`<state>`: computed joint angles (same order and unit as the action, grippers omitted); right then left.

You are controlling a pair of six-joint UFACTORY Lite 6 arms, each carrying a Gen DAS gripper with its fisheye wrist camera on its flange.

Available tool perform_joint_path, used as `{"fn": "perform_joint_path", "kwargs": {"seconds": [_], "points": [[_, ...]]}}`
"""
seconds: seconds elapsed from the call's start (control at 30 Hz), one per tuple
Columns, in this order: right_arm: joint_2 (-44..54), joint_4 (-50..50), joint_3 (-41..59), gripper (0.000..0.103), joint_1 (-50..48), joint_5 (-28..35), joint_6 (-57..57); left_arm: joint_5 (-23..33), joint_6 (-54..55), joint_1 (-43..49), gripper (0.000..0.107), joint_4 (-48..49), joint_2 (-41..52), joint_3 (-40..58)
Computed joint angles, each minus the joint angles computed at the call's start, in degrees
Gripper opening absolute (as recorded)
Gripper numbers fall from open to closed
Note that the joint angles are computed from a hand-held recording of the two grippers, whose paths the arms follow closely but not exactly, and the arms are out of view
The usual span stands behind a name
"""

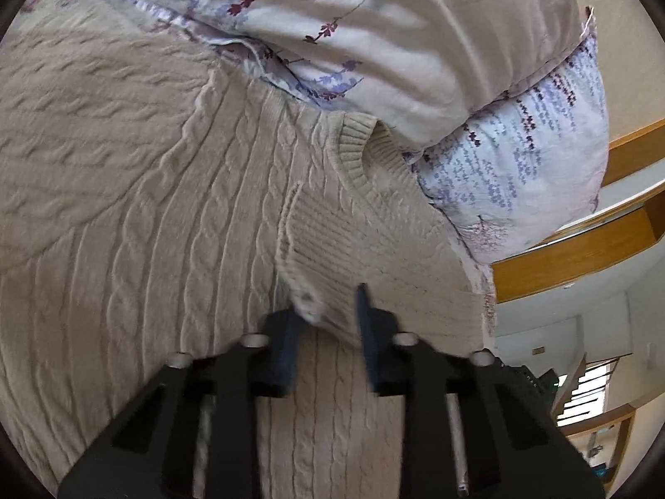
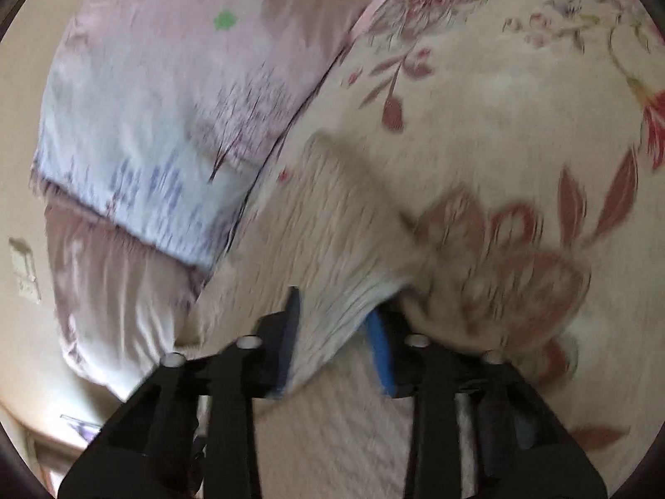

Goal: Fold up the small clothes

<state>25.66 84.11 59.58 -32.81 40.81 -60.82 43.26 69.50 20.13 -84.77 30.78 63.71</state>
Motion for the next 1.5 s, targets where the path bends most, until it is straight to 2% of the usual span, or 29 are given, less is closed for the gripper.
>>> {"fn": "perform_joint_path", "kwargs": {"seconds": [0.03, 0.17, 0.3, 0.37, 0.47, 0.5, 0.53, 0.57, 0.6, 0.63, 0.67, 0.8, 0.87, 1.0, 1.27, 1.5], "points": [[-0.04, 2.29, -0.24, 0.010, -0.19, -0.38, -1.75, -0.87, 0.63, -0.50, 0.009, -0.26, 0.10, 0.48], [-7.11, 15.13, -10.06, 0.008, -1.63, -2.15, -12.22, -4.97, 5.73, -2.44, 0.008, -3.52, -1.58, 0.11], [-7.71, 15.10, -10.78, 0.008, 1.28, -7.90, -13.42, -9.89, 3.53, -3.77, 0.008, 0.26, -1.95, 0.14], [-9.43, 13.64, -10.98, 0.009, 2.74, -11.32, -13.21, -10.16, 4.16, -3.47, 0.010, 0.42, -2.25, -0.70], [-13.21, 9.67, -11.84, 0.029, 5.46, -15.87, -10.55, -11.99, 4.12, -3.30, 0.017, 2.02, -5.34, -3.37], [-14.97, 9.22, -12.88, 0.044, 5.80, -17.08, -10.69, -12.12, 4.11, -2.76, 0.022, 2.68, -6.82, -4.61], [-17.24, 9.69, -14.62, 0.055, 5.25, -16.90, -12.33, -11.27, 4.79, -1.36, 0.032, 3.44, -8.65, -6.26], [-19.81, 10.32, -16.83, 0.062, 4.29, -16.52, -14.28, -9.76, 5.89, 0.58, 0.044, 3.94, -10.36, -7.87], [-22.77, 11.67, -19.23, 0.074, 3.92, -17.27, -16.47, -8.35, 6.82, 2.76, 0.051, 4.46, -12.09, -9.41], [-25.13, 13.56, -21.52, 0.078, 3.03, -16.26, -19.81, -5.84, 7.96, 7.13, 0.054, 5.81, -14.38, -11.36], [-26.46, 14.44, -23.07, 0.078, 2.05, -14.16, -22.23, -3.50, 7.83, 11.18, 0.058, 7.91, -15.48, -11.82], [-28.98, 14.91, -26.87, 0.078, 1.61, -6.91, -31.72, 5.82, 4.79, 28.70, 0.059, 14.65, -14.85, -7.70], [-29.60, 15.90, -28.01, 0.078, 3.31, -6.13, -35.11, 6.85, 4.33, 35.31, 0.059, 15.36, -13.27, -5.53], [-29.35, 15.58, -29.34, 0.078, 5.52, -3.13, -38.05, 8.19, -3.27, 45.65, 0.058, 18.39, -4.85, 5.08], [-28.29, 13.00, -29.17, 0.078, 6.62, -3.00, -35.98, 9.20, -15.78, 50.35, 0.054, 18.47, 8.68, 21.62], [-26.84, 11.25, -28.34, 0.078, 6.60, -2.30, -34.84, 10.46, -21.78, 50.76, 0.038, 15.40, 16.86, 30.43]]}}
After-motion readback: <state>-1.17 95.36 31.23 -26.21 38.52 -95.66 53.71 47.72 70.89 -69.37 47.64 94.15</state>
